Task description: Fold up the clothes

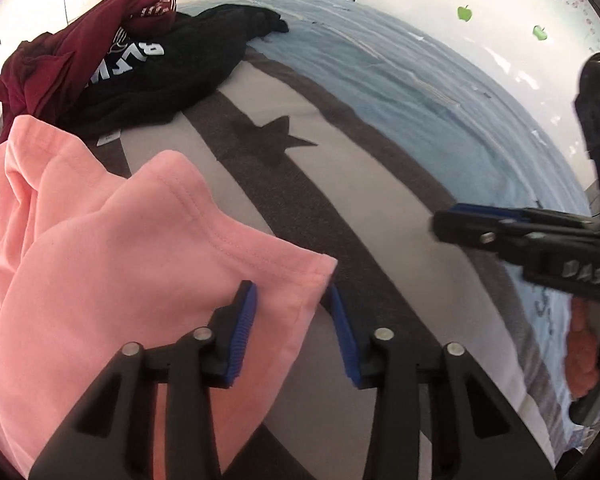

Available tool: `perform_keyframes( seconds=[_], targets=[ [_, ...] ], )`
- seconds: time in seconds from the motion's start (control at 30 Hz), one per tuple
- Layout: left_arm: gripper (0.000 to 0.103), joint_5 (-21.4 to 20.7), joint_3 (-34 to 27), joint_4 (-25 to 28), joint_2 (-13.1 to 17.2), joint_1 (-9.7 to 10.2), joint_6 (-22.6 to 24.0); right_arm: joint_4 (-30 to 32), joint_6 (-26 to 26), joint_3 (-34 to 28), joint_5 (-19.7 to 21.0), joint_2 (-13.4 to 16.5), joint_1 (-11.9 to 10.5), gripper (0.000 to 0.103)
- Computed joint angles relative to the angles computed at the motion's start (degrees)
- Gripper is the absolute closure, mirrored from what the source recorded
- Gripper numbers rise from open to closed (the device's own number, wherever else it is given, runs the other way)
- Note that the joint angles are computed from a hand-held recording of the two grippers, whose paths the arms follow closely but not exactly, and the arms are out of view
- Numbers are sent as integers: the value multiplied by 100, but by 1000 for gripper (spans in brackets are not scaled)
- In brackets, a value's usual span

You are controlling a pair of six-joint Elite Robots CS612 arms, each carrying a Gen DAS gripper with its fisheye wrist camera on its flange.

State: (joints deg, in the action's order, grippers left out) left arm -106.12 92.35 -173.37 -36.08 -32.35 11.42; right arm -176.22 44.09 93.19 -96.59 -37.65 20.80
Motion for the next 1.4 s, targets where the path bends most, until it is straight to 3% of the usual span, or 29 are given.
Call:
perform_keyframes(
  seconds=[0.07,0.17,0.33,0.5,0.67,0.8,0.93,1.1,1.23,1.4],
  targets=[
    [71,89,30,-80,2,-25,30,-42,89,79,1,-29,-27,71],
    [101,-13,-15,85,-16,29,-57,-44,149,117,17,-39,-48,71],
    [101,-514,-17,-301,-196,415,-605,1,22,-34,128,14,-16,71],
    [101,-699,-284,-527,-326,1008,-1101,161,-202,-480,400,209,48,71],
    [100,-79,-804,-256,-211,1512,-1409,469,-573,-1276,663,549,163,71],
    [101,267,-1226,200,-12,1798,-1506,766,-728,-2052,854,886,222,71],
    [101,433,-1511,633,165,1928,-1223,1086,-794,-2876,1069,1256,236,71],
    [101,307,-1711,828,326,1988,-1146,1648,-823,-3907,1214,1741,214,71],
    [101,-92,-1684,571,283,2072,-1239,2056,-823,-4539,1247,2049,195,71],
    [100,-382,-1576,133,155,2185,-1099,1747,-729,-4764,1428,2179,186,71]
  ],
)
